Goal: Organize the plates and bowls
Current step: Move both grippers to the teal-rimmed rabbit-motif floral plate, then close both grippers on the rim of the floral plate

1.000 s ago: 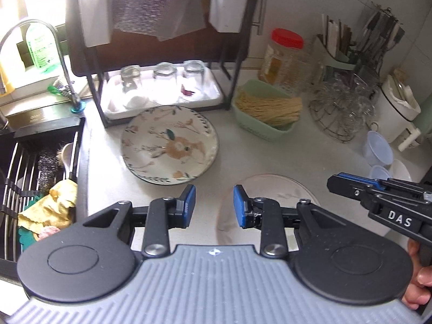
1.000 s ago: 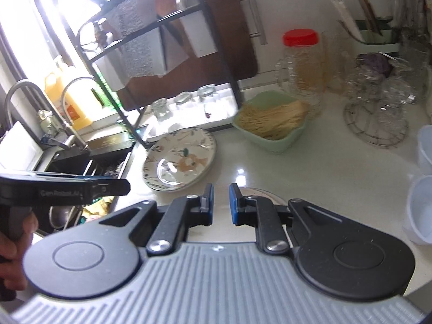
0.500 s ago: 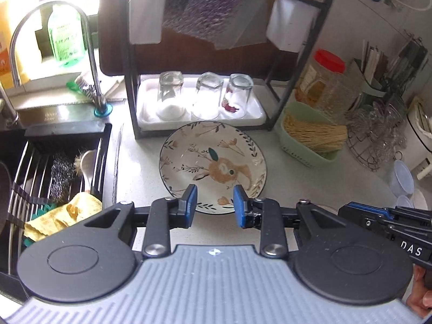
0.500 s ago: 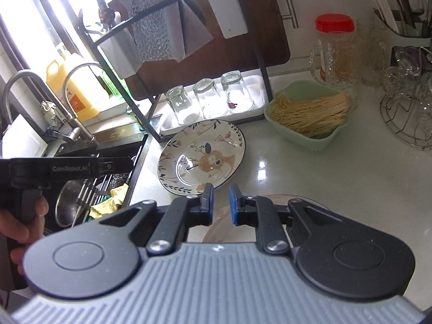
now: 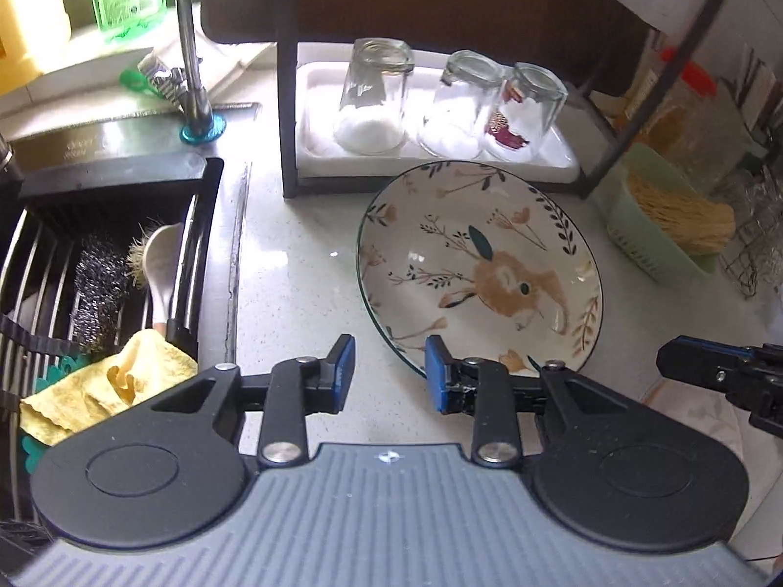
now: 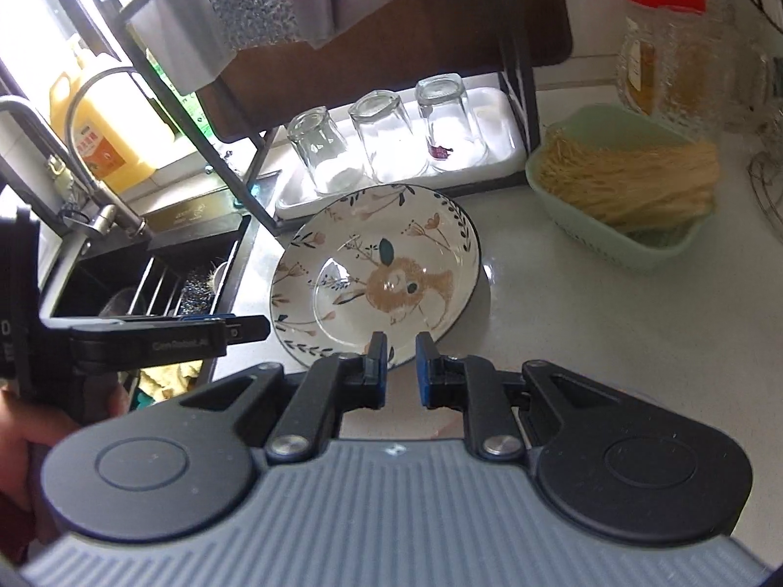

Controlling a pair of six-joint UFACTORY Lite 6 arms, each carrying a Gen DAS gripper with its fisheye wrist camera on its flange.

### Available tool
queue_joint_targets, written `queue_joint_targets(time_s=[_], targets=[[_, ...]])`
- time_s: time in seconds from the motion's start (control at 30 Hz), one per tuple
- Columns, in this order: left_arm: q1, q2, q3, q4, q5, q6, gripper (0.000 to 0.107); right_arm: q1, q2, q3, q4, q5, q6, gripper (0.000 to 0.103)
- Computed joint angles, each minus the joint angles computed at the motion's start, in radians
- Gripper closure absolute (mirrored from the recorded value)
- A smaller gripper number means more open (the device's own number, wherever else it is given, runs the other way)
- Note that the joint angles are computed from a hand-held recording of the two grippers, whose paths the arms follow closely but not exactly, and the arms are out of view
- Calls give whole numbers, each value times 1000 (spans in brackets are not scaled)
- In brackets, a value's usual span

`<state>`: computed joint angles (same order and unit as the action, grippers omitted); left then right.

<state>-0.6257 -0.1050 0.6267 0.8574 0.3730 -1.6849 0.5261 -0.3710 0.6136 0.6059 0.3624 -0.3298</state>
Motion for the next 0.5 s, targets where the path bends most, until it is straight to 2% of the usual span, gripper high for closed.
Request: queue_joint_targets(time_s=[0.1,0.13,0.17,0.23,0.5], targets=[[82,23,1,10,-71,30,57,22,95,65,-68,-44,50,86],[110,35,9,-3,-95,60,57,16,131,90,-61,-49,43,80],[136,54,22,-23,-114,97,57,9,164,112,-50,-52,36,64],[177,102,56,-72,-147,179,57,-2,233,156,-24,-70,22,52],[298,229,147,-457,-231,654,57,-40,463,301,-2,-95,32,53]])
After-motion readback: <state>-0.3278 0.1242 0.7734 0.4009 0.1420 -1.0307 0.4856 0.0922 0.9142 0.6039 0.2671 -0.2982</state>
